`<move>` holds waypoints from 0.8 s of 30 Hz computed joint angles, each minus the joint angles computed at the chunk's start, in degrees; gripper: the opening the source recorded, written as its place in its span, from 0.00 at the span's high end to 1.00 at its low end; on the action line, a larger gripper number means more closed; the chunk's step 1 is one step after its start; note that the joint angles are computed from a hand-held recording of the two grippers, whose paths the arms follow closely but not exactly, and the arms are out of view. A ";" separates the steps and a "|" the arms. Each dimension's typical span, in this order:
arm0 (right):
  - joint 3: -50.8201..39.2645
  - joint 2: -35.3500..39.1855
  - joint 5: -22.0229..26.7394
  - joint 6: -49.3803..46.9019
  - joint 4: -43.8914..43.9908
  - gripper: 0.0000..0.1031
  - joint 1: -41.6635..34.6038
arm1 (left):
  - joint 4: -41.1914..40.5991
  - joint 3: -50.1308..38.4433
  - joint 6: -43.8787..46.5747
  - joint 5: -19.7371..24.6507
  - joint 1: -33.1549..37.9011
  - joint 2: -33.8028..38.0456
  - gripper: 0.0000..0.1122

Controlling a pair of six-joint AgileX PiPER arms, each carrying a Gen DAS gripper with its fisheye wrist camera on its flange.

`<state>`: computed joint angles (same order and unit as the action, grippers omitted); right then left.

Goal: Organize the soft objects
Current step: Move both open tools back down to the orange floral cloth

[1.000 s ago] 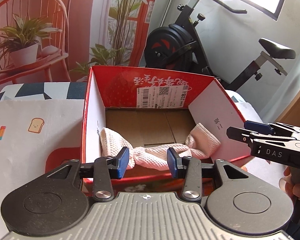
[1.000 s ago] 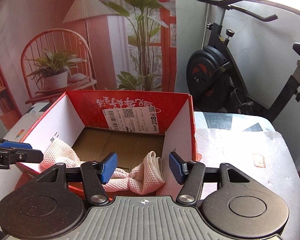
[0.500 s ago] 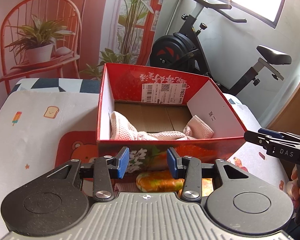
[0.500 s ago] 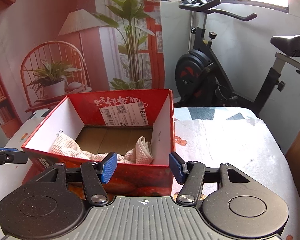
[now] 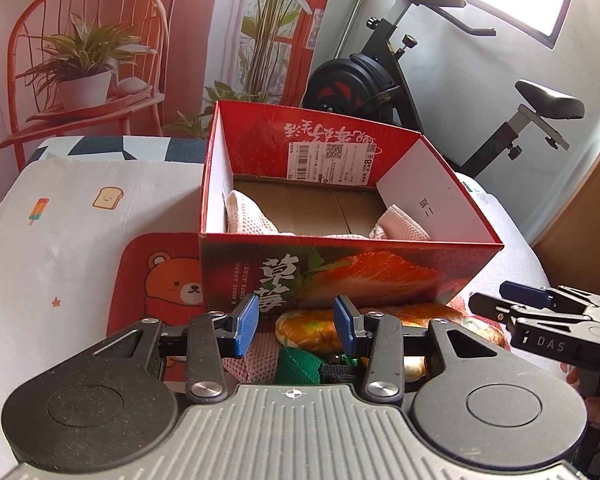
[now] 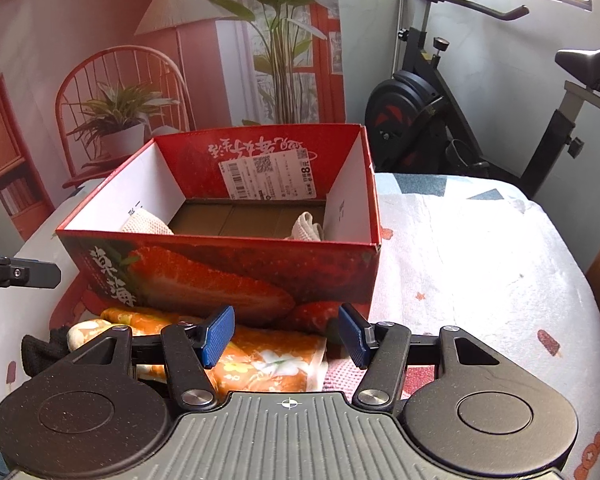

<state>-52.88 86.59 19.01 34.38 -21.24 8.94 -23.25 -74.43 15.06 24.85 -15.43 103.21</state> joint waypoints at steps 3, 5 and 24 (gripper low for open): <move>1.17 0.38 -0.52 1.48 -0.67 0.48 0.86 | -0.87 0.32 0.82 0.08 0.18 0.32 0.61; 2.13 0.48 -1.12 2.24 -0.81 0.48 1.41 | -2.01 0.86 1.95 0.05 0.40 0.26 0.61; 13.45 -2.66 -9.39 28.66 -21.44 0.48 3.45 | -12.69 3.64 10.17 1.85 2.61 2.40 0.61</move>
